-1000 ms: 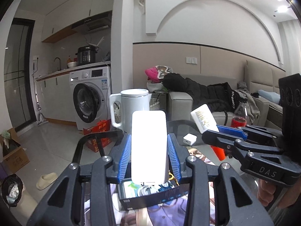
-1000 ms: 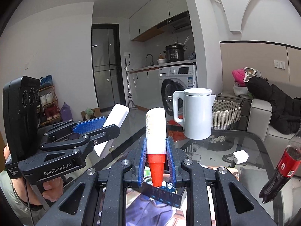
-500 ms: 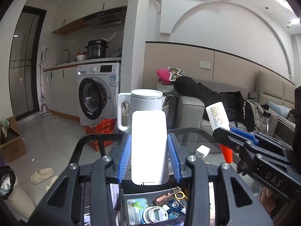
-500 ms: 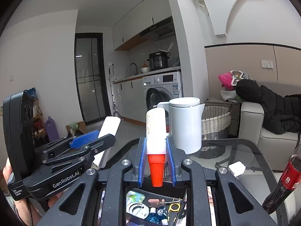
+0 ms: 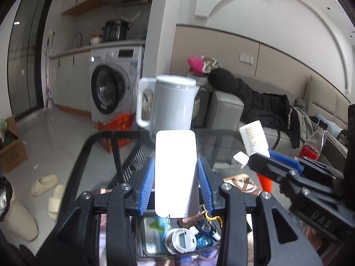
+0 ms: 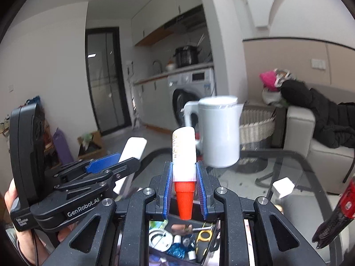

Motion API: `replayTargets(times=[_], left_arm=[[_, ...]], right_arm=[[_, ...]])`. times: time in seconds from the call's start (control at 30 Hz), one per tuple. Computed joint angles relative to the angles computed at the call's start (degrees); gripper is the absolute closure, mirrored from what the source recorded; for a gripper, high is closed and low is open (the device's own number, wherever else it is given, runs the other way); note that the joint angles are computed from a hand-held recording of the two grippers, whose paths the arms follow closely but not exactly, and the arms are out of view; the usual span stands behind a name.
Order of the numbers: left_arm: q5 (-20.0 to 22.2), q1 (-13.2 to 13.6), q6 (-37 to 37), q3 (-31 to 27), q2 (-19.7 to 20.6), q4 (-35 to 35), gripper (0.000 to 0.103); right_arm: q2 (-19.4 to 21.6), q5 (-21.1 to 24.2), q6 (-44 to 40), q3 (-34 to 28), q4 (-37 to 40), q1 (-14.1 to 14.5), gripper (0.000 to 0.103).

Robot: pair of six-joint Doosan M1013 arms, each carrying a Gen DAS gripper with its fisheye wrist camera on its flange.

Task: Organize rigid objects
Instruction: 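Lower the block and glue bottle into the box and open both tools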

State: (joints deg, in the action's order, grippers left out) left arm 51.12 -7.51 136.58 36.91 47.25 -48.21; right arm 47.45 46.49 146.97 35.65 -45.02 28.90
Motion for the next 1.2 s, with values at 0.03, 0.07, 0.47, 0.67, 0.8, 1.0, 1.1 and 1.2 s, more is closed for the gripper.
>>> replayTargets(times=[0.03,0.07,0.47,0.67,0.8,1.0,1.1,1.2], left_arm=[[0.7,-0.2,-1.6,-0.9,0.5,2.1,0.065],[1.7,-0.4,-2.6,-1.8,1.0,3.8,0.065],[18.1,-1.9,-11.0,-13.6,7.4,16.8,0.065],[23.3,-2.6,-12.1,-15.3,8.5,21.6,0.065],[25.4,-2.7,-11.4,-13.9,7.8,22.9,0.066],[23.9,-2.6,-10.6,-9.0,5.0,23.8,0.065],[21.9,-2.4,-9.3,-6.1,3.3,23.5,0.063],[21.2,-2.1,-9.5,-5.0,2.5,22.5,0.057]], right_arm=[[0.8,1.4,-1.7,-1.3,2.2,-0.2,0.083],[1.2,2.0,-3.3,-2.2,4.6,-0.5,0.083],[8.9,16.9,-16.9,-14.5,27.3,-3.7,0.083],[11.0,22.5,-18.4,-17.8,31.8,-4.3,0.083],[12.9,26.7,-20.5,-21.8,33.1,-4.2,0.083],[15.3,32.8,-23.6,-27.3,34.3,-3.8,0.082],[14.5,32.7,-23.1,-26.0,34.8,-3.7,0.078],[12.1,30.5,-22.5,-21.7,34.5,-3.4,0.072]])
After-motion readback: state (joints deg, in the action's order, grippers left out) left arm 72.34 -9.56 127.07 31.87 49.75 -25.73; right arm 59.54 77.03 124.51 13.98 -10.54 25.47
